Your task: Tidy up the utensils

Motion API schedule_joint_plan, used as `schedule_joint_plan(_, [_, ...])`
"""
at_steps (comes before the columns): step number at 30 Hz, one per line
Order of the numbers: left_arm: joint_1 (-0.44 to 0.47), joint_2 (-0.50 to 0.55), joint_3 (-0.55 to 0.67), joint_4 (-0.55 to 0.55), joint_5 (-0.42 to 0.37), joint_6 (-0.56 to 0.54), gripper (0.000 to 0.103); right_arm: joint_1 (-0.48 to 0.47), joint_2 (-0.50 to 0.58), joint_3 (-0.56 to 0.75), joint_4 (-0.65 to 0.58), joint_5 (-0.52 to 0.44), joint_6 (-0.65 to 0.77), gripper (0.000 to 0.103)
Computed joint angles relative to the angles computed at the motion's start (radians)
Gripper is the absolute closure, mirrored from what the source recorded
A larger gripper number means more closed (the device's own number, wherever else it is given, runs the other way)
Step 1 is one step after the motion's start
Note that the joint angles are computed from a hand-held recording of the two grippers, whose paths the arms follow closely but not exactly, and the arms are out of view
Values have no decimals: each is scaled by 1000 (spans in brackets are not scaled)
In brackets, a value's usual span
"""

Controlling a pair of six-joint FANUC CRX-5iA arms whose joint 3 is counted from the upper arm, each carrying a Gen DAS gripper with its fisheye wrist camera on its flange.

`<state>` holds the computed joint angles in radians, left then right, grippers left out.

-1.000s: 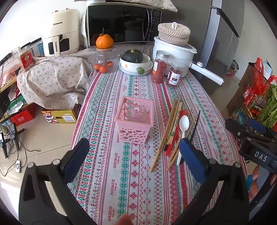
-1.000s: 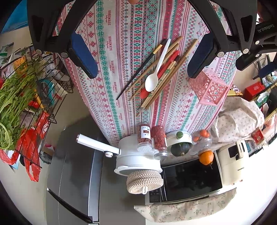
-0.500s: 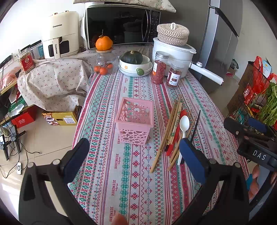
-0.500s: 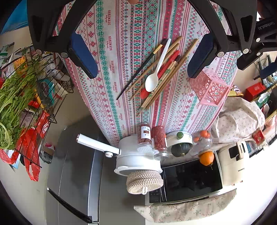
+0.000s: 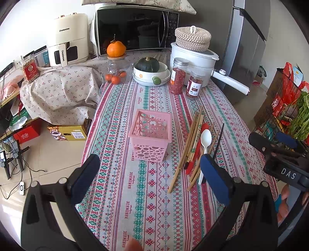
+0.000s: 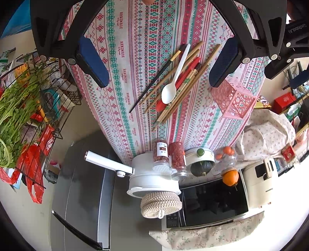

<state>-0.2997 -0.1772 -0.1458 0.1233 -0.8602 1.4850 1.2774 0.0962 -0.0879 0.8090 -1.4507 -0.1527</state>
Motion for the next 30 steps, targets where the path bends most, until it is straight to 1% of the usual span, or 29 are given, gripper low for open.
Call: schedule_joint_plan(30, [2,-2,-1,0,-1,-1,0,-9,6,10,-16,5,9,0])
